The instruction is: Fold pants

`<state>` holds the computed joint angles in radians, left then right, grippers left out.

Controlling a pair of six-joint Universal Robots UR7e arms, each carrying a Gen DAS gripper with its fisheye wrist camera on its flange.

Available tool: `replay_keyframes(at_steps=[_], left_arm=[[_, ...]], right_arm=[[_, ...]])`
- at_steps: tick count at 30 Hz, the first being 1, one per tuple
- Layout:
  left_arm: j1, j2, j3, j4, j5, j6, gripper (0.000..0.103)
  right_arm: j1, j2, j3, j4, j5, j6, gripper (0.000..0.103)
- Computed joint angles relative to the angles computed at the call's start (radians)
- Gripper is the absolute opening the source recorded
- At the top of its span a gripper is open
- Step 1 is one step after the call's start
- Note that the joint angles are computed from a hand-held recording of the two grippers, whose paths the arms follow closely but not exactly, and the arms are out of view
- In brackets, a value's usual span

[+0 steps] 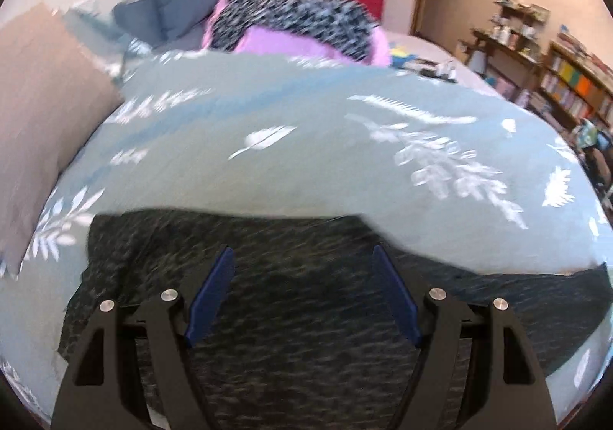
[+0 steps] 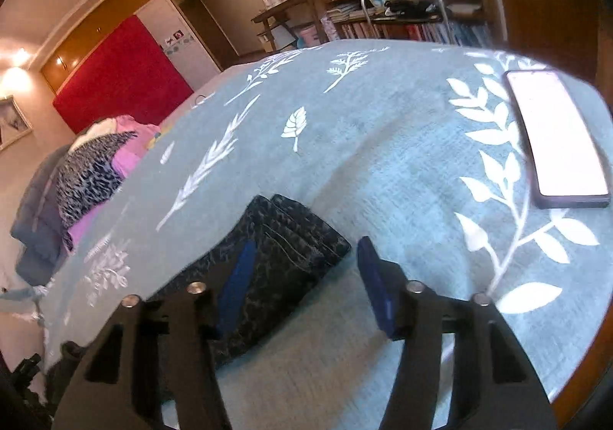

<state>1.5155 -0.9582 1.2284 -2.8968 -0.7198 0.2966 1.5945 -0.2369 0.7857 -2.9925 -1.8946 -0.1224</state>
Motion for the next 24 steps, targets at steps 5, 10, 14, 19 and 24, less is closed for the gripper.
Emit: replay_keyframes(at_steps=[5,10,14,19,24], left_arm=[[-0.034,0.028,-0.019,0.063,-0.072,-0.017,0.074],[-0.046,0.065,-0.033,0.121,-0.121,-0.042,0.074],[-0.048,0.087,-0.039,0.152,-0.164,-0.071,0.074],[-0.056,0.118,-0.054,0.205,-0.192,-0.086,0.074],[-0.059,0.136,-0.057,0.227,-0.214,-0.101,0.074]], right_arm=[[0.002,0.062,-0.126,0.109,-0.032,-0.017,0.036],[-0.001,0.079,-0.166,0.167,-0.017,-0.004,0.030],[0.000,0.048,-0.108,0.131,0.014,-0.009,0.030],[-0.008,0.039,-0.094,0.148,0.064,0.000,0.030],[-0.004,0.057,-0.098,0.122,-0.008,0.068,0.031]])
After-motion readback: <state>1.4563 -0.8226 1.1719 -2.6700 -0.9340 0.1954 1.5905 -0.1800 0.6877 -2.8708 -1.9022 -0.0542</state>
